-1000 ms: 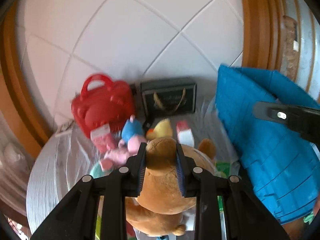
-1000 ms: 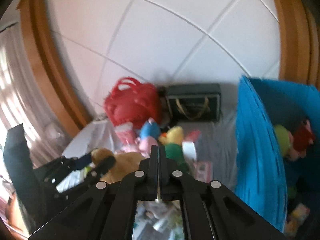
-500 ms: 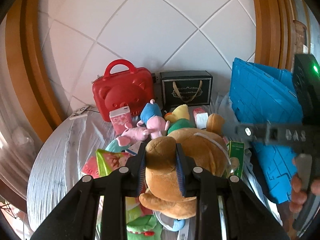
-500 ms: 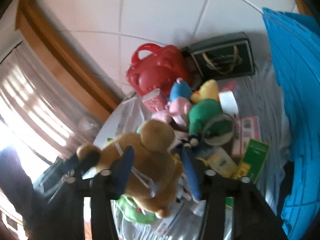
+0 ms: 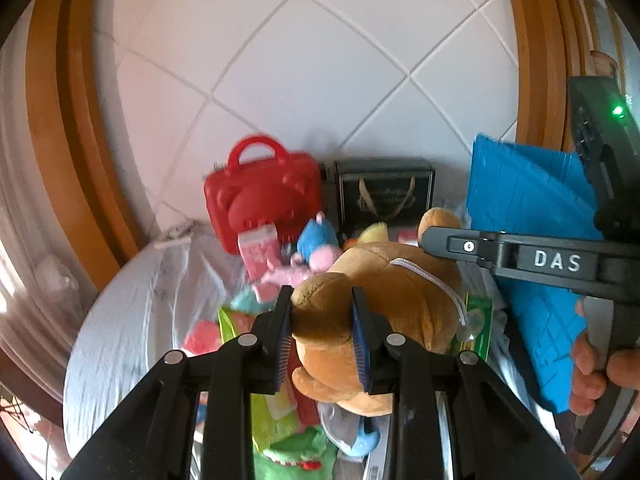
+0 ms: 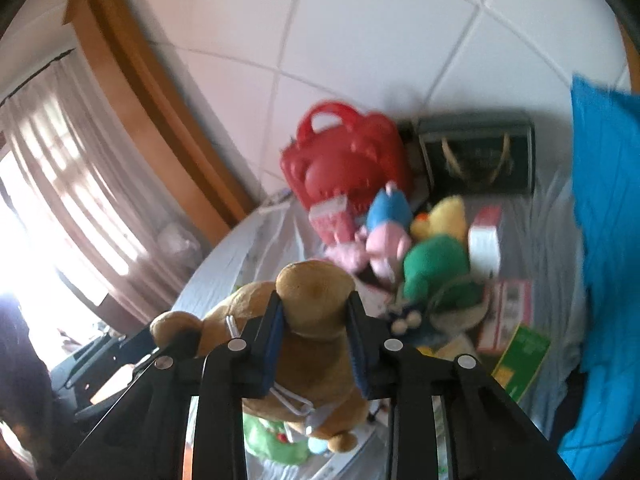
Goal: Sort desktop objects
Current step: 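Lift the brown teddy bear with both grippers and carry it over the crate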
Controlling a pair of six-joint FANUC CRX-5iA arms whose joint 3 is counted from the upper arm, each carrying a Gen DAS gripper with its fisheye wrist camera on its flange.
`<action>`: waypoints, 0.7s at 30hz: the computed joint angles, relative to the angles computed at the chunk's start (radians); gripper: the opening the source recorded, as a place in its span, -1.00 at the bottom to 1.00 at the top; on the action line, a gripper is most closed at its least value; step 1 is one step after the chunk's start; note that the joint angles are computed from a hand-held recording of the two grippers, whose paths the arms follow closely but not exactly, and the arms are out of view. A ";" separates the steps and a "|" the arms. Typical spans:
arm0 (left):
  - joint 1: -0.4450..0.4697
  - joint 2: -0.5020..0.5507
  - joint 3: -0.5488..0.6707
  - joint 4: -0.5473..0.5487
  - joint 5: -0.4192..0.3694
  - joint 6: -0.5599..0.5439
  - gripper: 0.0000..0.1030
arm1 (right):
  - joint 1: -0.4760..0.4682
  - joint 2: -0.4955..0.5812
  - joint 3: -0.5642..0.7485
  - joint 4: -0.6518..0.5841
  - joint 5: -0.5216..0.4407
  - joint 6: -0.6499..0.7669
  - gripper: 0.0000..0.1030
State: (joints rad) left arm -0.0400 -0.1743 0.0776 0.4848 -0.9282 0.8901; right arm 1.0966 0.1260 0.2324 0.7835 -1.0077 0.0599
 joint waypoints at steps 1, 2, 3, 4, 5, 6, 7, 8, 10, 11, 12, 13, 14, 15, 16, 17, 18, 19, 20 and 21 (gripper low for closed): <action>-0.003 0.004 0.013 0.015 0.001 -0.003 -0.49 | 0.009 0.000 0.017 0.026 -0.027 0.006 -0.44; -0.008 0.008 0.025 0.032 0.002 -0.006 -0.49 | 0.011 0.003 0.031 0.039 -0.042 0.011 -0.44; -0.015 0.013 0.041 0.050 0.005 -0.010 -0.49 | 0.019 0.002 0.050 0.065 -0.070 0.018 -0.44; -0.024 0.018 0.057 0.071 0.007 -0.016 -0.49 | 0.029 -0.001 0.069 0.094 -0.106 0.026 -0.44; -0.038 0.025 0.079 0.088 0.008 -0.020 -0.49 | 0.040 -0.001 0.088 0.119 -0.142 0.031 -0.44; -0.054 0.032 0.102 0.103 0.010 -0.025 -0.49 | 0.049 -0.004 0.103 0.145 -0.175 0.033 -0.44; -0.068 0.039 0.120 0.115 0.013 -0.028 -0.49 | 0.056 -0.005 0.117 0.165 -0.204 0.037 -0.44; -0.087 0.049 0.146 0.130 0.013 -0.029 -0.49 | 0.071 -0.011 0.137 0.203 -0.256 0.040 -0.44; -0.134 0.077 0.216 0.156 0.004 -0.024 -0.49 | 0.093 -0.021 0.167 0.259 -0.330 0.047 -0.44; -0.154 0.088 0.242 0.164 0.003 -0.021 -0.49 | 0.110 -0.027 0.187 0.294 -0.384 0.054 -0.44; -0.181 0.105 0.281 0.172 -0.002 -0.014 -0.49 | 0.125 -0.033 0.204 0.326 -0.432 0.063 -0.44; -0.210 0.126 0.325 0.179 -0.011 -0.004 -0.49 | 0.141 -0.041 0.217 0.359 -0.476 0.069 -0.44; -0.232 0.143 0.361 0.186 -0.021 0.002 -0.49 | 0.152 -0.046 0.226 0.382 -0.508 0.075 -0.44; -0.261 0.169 0.415 0.187 -0.039 0.018 -0.49 | 0.171 -0.050 0.247 0.418 -0.564 0.088 -0.44; -0.289 0.193 0.462 0.186 -0.057 0.037 -0.49 | 0.192 -0.056 0.267 0.453 -0.620 0.101 -0.44; -0.315 0.219 0.511 0.185 -0.077 0.054 -0.49 | 0.205 -0.059 0.280 0.475 -0.654 0.113 -0.44; -0.346 0.253 0.573 0.181 -0.105 0.075 -0.49 | 0.223 -0.061 0.298 0.503 -0.705 0.131 -0.44; -0.375 0.287 0.634 0.172 -0.136 0.098 -0.49 | 0.243 -0.061 0.324 0.535 -0.773 0.159 -0.44; -0.404 0.324 0.696 0.162 -0.167 0.122 -0.49 | 0.251 -0.063 0.333 0.549 -0.806 0.172 -0.44; -0.435 0.370 0.774 0.146 -0.211 0.152 -0.49 | 0.265 -0.071 0.341 0.566 -0.861 0.191 -0.44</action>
